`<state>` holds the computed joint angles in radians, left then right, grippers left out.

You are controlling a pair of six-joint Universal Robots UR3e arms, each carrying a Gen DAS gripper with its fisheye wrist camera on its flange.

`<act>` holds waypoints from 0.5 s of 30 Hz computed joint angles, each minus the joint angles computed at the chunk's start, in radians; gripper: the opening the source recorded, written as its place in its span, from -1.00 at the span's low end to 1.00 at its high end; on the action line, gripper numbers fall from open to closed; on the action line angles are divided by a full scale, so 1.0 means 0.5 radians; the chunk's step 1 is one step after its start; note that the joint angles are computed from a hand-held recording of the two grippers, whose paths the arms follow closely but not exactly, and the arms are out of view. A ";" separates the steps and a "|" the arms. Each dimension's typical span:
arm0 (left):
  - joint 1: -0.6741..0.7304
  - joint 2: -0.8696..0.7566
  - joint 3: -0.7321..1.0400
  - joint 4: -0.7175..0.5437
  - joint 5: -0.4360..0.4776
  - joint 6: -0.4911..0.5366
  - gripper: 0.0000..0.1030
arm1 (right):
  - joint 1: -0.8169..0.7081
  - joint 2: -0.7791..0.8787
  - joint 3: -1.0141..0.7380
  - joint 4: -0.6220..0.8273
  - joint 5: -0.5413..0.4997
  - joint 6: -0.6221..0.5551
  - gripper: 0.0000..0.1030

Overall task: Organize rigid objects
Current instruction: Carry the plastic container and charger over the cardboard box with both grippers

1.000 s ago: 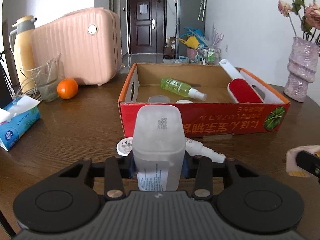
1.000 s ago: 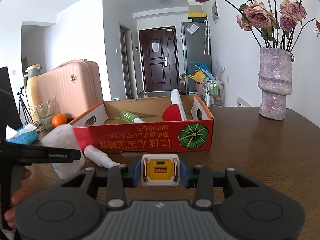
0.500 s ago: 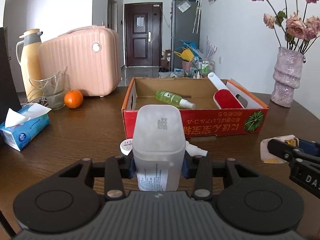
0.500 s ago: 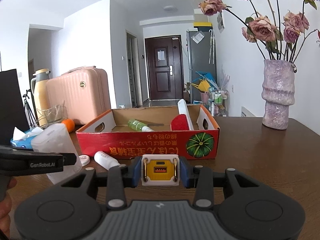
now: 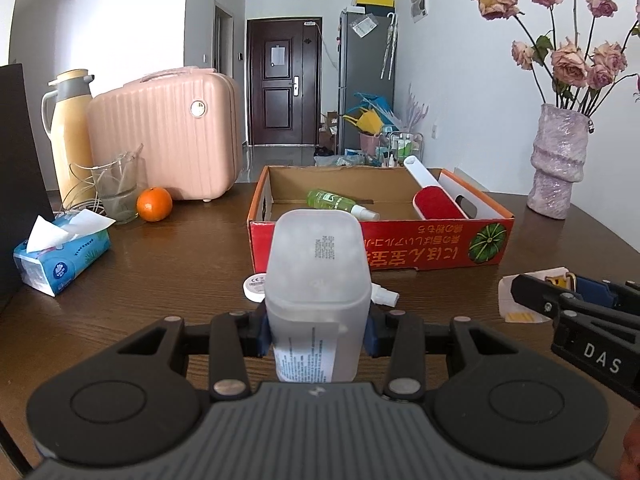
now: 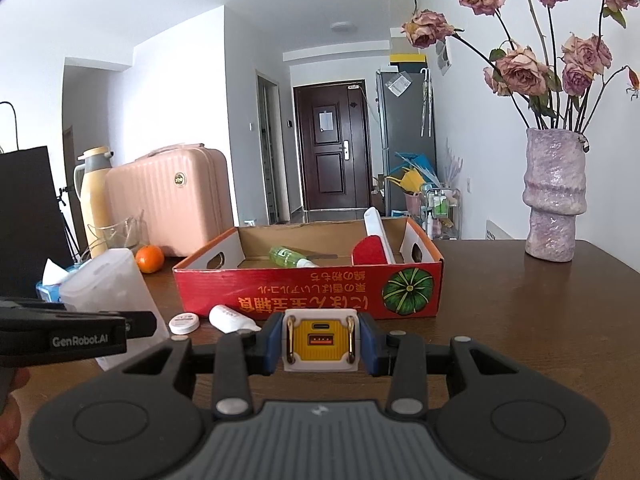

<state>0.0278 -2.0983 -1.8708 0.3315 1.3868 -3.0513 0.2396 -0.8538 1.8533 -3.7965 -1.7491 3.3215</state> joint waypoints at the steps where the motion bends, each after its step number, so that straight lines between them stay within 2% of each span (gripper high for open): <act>1: 0.002 0.015 -0.020 0.009 -0.003 -0.001 -0.19 | 0.005 -0.007 0.007 -0.004 -0.004 0.005 -0.26; 15: 0.031 0.109 -0.068 0.011 -0.065 -0.021 -0.19 | 0.037 -0.029 -0.022 0.024 -0.057 0.057 -0.26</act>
<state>0.0432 -2.0440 -1.9051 0.3370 1.3542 -3.0618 0.2580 -0.8684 1.8424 -3.7844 -1.7776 3.3498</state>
